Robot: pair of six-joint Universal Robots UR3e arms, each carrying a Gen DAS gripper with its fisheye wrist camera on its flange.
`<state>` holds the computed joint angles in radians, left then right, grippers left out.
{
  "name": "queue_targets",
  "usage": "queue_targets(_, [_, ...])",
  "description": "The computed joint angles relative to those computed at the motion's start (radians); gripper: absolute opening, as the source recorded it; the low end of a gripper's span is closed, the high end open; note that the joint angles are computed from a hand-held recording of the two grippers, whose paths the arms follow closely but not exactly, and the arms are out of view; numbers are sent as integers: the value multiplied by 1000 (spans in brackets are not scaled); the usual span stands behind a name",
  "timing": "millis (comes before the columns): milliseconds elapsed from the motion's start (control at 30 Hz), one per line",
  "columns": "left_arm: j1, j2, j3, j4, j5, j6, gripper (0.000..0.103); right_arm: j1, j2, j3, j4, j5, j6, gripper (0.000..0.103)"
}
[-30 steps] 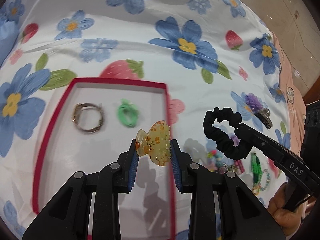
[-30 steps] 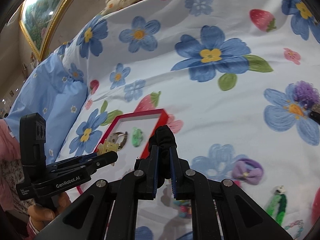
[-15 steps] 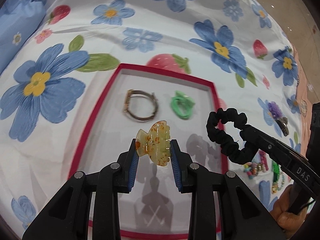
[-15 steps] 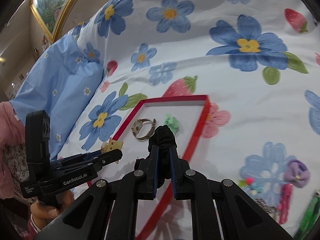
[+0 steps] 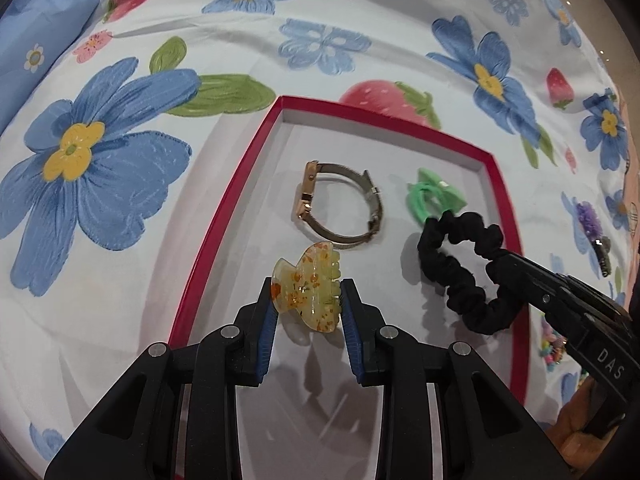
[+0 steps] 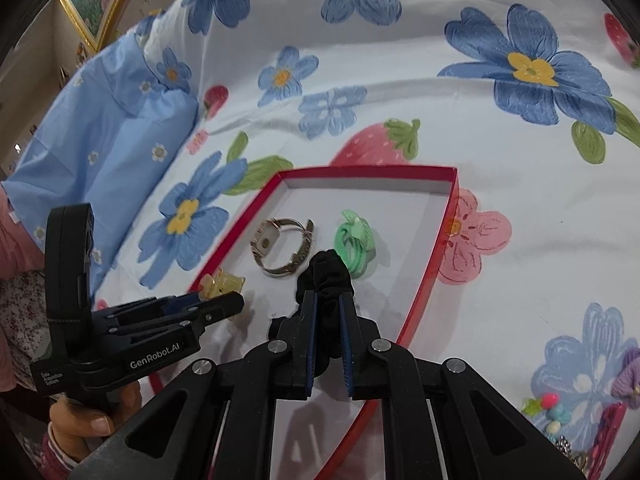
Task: Organize jewelry
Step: 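Carry the claw clip and scrunchie into the tray and open both tools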
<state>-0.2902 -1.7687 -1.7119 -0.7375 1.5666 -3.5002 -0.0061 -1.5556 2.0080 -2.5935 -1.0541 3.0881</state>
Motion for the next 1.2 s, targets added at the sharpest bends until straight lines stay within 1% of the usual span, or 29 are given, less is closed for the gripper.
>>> queue_targets(167, [-12,-38,32,-10,19,5,28,38,50,-47,16,-67,-6,11])
queue_targets(433, [-27,-67,69,-27,44,12,29,55,76,-78,43,-96,-24,15])
queue_targets(567, [-32,-77,82,-34,56,12,30,57,80,-84,46,-94,-19,15])
queue_targets(667, [-32,-76,82,-34,56,9,32,48,81,-83,51,-78,-21,18])
queue_targets(833, [-27,-74,76,-33,49,6,39,47,81,-81,45,-68,-26,23])
queue_targets(967, [-27,-65,65,-29,51,2,41,44,72,-72,34,-67,-19,25])
queue_targets(1033, [-25,-54,54,-23,49,-2,44,36,64,-67,37,-54,-21,31])
queue_targets(1133, [-22,-38,40,-16,45,-7,45,38,49,-62,37,-58,-24,35])
queue_targets(1200, [-19,-21,28,-14,42,-15,47,33,34,-52,37,-53,-24,35])
